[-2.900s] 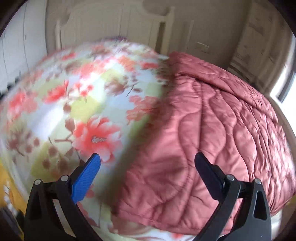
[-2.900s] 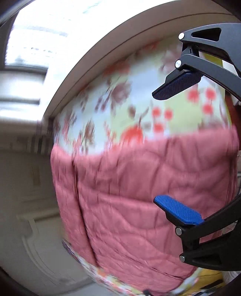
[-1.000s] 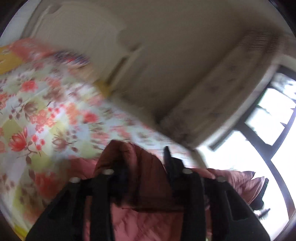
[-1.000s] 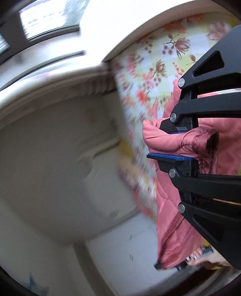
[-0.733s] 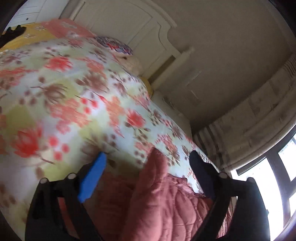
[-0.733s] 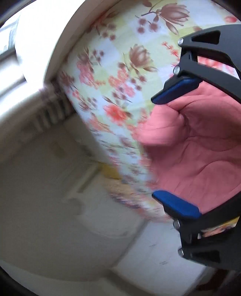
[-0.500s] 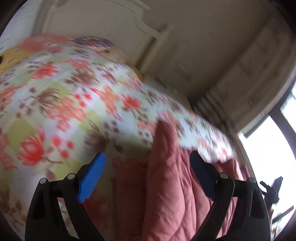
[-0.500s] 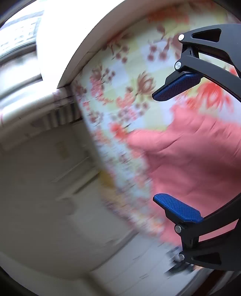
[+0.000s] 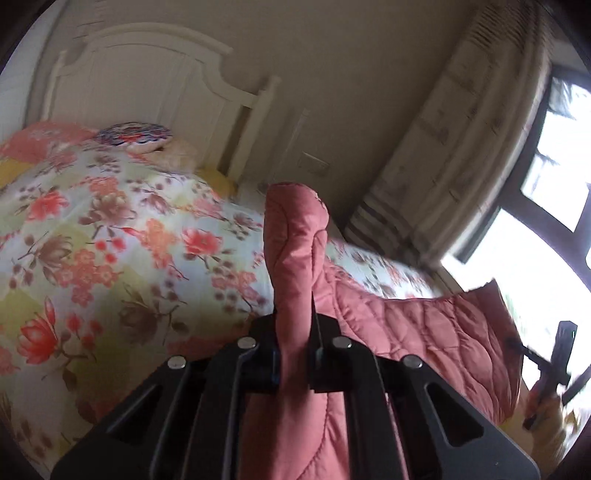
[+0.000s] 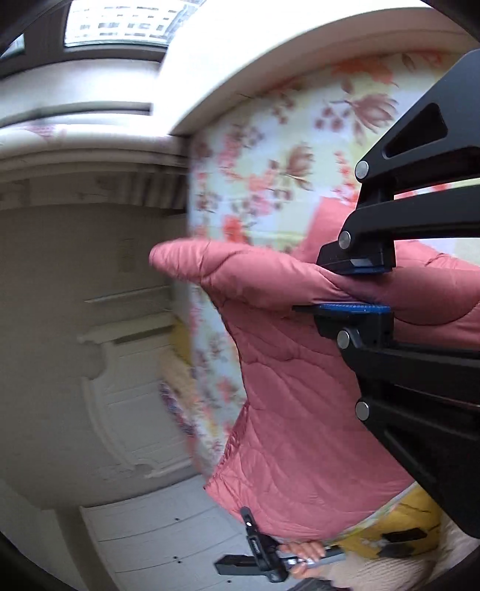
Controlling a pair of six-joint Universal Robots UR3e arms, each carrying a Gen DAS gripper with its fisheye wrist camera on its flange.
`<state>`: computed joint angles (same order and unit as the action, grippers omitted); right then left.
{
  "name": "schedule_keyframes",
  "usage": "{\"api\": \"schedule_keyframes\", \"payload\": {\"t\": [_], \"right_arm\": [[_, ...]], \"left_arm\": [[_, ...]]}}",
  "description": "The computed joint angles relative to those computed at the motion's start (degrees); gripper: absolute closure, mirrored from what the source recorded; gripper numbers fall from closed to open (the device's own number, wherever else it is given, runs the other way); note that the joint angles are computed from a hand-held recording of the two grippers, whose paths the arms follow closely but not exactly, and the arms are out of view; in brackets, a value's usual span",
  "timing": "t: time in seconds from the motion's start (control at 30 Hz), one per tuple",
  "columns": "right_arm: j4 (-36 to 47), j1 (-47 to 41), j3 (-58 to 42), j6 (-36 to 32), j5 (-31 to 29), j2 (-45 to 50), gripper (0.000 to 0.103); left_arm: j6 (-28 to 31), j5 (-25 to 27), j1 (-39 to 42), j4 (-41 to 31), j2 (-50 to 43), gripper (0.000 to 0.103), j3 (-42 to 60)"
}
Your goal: Fold large clothes
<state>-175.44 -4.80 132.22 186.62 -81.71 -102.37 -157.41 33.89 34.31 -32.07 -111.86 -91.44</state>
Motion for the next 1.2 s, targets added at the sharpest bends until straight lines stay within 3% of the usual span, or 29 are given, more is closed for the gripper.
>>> {"api": "schedule_keyframes", "payload": {"t": [0.1, 0.17, 0.23, 0.3, 0.33, 0.37, 0.4, 0.47, 0.5, 0.53, 0.63, 0.77, 0.9, 1.0, 1.07, 1.1, 1.17, 1.2], "right_arm": [[-1.5, 0.3, -3.1, 2.7, -2.0, 4.9, 0.089], [-0.3, 0.4, -6.1, 4.3, -3.8, 12.3, 0.089], [0.7, 0.5, -8.7, 6.1, -4.0, 20.6, 0.089], [-6.7, -0.2, -6.5, 6.7, -2.7, 25.0, 0.089], [-9.2, -0.3, -5.1, 6.9, -2.6, 25.0, 0.088], [-9.6, -0.3, -4.4, 7.0, -2.7, 24.3, 0.087], [-8.0, -0.4, -4.2, 6.7, -3.0, 22.6, 0.081], [-3.1, -0.2, -4.7, 6.4, -4.7, 18.7, 0.048], [0.2, 1.0, -5.5, 7.6, -8.4, 15.6, 0.018], [0.9, 2.4, -6.3, 8.5, -11.2, 13.9, 0.013], [-0.5, 6.9, -7.9, 7.2, -14.1, 8.4, 0.013], [3.2, 18.2, -20.9, 4.5, -20.3, 15.7, 0.013], [11.3, 27.4, -39.4, -0.2, -27.0, 31.2, 0.013], [18.4, 28.9, -51.1, -1.3, -26.9, 41.1, 0.013], [21.8, 28.3, -58.1, -4.4, -27.1, 49.8, 0.011], [20.3, 27.4, -58.0, -4.6, -24.8, 51.9, 0.006], [13.7, 23.4, -53.0, -0.6, -16.0, 51.5, 0.005], [14.5, 22.4, -52.5, 0.3, -14.3, 50.8, 0.005]], "left_arm": [[-5.2, 11.4, -5.2, 2.5, -7.5, 0.093, 6.4], [-6.5, 18.5, -7.9, 3.2, -12.6, 0.086, 9.4], [-8.2, 18.4, -7.9, 4.3, -15.3, 0.085, 10.0], [-9.5, 18.7, -7.5, 6.4, -14.1, 0.077, 8.8], [-9.7, 20.5, -7.9, 8.0, -13.3, 0.058, 8.1], [-10.2, 23.0, -8.3, 9.7, -12.4, 0.03, 7.2], [-11.9, 24.8, -8.3, 13.2, -10.8, 0.021, 5.1], [-16.7, 23.3, -6.4, 23.5, -6.9, 0.011, -1.6], [-19.6, 22.1, -5.1, 29.4, -3.7, 0.008, -5.9], [-20.3, 21.0, -4.6, 31.4, -1.3, 0.004, -7.9], [-16.6, 20.1, -7.0, 31.4, 5.7, 0.003, -11.6], [-5.8, 30.8, -19.9, 31.1, 7.6, 0.002, -11.9], [-0.8, 42.6, -30.4, 31.5, -1.3, 0.003, -5.0], [-0.5, 51.8, -34.8, 29.6, -11.8, 0.003, 4.4], [-0.5, 52.3, -34.7, 23.3, -18.2, 0.003, 10.5], [-1.5, 50.2, -33.5, 22.6, -19.9, 0.002, 11.3], [-2.3, 46.8, -31.8, 19.2, -20.1, 0.002, 13.0], [-2.3, 46.0, -31.5, 16.7, -20.6, 0.002, 14.7]]}}
